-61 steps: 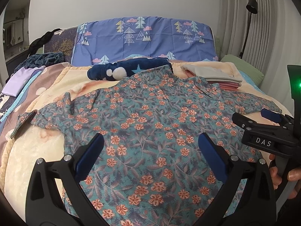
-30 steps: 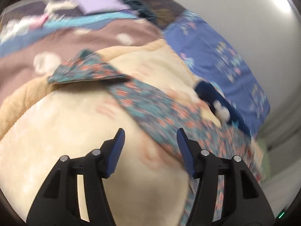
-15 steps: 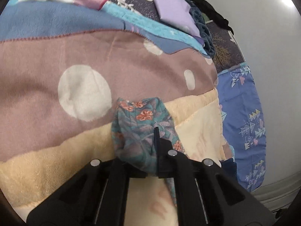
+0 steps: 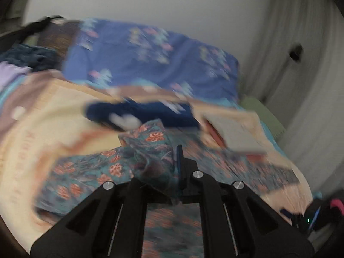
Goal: Fold small clothes
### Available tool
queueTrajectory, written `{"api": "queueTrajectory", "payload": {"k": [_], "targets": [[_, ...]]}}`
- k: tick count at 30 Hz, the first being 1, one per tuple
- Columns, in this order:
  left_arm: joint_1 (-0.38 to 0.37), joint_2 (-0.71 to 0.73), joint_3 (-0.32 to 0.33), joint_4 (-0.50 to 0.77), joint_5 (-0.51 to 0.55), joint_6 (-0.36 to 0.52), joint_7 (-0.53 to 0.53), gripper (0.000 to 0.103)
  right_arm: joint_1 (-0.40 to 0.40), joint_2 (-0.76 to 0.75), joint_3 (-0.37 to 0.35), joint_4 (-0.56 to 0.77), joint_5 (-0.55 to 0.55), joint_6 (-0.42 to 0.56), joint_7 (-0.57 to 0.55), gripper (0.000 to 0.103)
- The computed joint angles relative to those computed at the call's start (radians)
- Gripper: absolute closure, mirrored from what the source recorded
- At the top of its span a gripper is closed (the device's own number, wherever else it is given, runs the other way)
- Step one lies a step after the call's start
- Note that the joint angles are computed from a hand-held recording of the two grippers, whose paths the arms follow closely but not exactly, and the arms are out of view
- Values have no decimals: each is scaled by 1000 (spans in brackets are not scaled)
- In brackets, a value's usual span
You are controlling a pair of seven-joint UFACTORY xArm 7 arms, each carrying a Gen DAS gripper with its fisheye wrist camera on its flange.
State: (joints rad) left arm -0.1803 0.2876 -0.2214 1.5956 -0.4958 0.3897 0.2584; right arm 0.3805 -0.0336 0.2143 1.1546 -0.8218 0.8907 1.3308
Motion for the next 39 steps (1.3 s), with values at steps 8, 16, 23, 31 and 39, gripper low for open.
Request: {"api": "queueTrajectory", "payload": {"k": [8, 16, 23, 31, 39], "targets": [[-103, 102, -21, -34, 117, 119, -5, 93, -82, -103, -31, -157, 131, -295, -51, 1], [-32, -20, -65, -218, -44, 37, 129, 47, -95, -15, -11, -50, 156, -413, -218, 14], [-91, -189, 81, -447, 244, -100, -38, 42, -38, 82, -29, 31, 490, -528, -557, 21], [10, -235, 215, -529, 867, -71, -654, 34, 63, 375, -72, 400, 578, -295, -735, 19], [56, -138, 217, -430, 827, -49, -620, 31, -8, 332, -76, 299, 792, -372, -751, 54]]}}
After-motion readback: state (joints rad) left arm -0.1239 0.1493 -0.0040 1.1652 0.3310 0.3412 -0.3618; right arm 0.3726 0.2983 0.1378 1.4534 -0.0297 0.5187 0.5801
